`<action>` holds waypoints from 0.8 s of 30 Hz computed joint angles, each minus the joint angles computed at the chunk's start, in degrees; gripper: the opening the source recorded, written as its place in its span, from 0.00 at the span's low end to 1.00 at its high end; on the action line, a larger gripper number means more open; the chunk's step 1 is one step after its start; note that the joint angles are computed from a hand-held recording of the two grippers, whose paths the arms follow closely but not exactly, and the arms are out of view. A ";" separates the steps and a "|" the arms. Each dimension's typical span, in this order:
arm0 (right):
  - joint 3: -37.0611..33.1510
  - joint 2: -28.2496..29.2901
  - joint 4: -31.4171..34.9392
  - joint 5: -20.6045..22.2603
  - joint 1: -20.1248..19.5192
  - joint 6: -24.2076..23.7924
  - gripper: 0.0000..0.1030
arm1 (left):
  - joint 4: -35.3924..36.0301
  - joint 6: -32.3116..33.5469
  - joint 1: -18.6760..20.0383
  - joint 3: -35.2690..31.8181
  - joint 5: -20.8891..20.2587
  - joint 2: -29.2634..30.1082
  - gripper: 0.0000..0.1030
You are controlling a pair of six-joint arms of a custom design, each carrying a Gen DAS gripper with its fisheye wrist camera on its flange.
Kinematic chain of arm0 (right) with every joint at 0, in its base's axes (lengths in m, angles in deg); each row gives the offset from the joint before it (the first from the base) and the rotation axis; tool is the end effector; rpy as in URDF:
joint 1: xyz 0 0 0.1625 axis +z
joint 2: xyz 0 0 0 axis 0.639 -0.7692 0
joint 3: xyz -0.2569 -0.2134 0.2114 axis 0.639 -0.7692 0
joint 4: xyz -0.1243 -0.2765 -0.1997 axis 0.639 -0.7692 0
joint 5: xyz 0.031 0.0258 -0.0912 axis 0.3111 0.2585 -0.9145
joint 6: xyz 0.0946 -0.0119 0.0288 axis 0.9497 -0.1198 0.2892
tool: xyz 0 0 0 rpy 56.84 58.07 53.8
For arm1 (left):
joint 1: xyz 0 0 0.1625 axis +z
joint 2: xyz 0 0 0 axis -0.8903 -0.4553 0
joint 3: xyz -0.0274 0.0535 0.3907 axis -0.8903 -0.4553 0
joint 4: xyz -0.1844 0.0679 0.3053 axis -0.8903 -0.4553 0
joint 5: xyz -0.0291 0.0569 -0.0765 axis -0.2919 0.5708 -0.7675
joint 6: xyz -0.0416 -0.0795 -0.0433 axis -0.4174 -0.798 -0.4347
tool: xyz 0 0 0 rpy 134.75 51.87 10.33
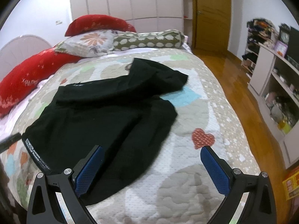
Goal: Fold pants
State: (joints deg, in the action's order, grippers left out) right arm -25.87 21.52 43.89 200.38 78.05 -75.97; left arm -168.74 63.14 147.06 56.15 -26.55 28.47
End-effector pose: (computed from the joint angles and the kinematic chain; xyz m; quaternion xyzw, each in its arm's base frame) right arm 0.3199 -0.5150 -0.0245 -0.0989 -0.8253 0.4036 0.3824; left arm 0.0972 -0.7049 0.3406 0.2697 0.9027 -0.2374 0.2367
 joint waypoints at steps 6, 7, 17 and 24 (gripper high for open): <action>6.46 -3.61 -4.30 -0.86 -2.07 1.40 1.00 | 6.61 -3.58 0.57 -2.78 -2.34 1.94 0.83; 7.47 -4.28 -5.28 -1.36 -2.49 1.20 1.00 | 8.00 -4.37 0.71 -3.46 -2.76 2.35 0.83; 13.81 -10.13 -16.56 -11.16 -9.45 -4.76 0.86 | 12.97 -6.93 0.01 -8.71 -3.09 7.33 0.83; 21.93 -14.22 -28.38 -18.63 -11.31 -6.38 0.19 | 11.30 -6.24 -0.47 -8.07 -1.54 8.22 0.83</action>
State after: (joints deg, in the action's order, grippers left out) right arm -3.95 7.30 15.51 181.75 66.75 -82.35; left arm -157.44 56.91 146.58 48.09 -28.08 36.68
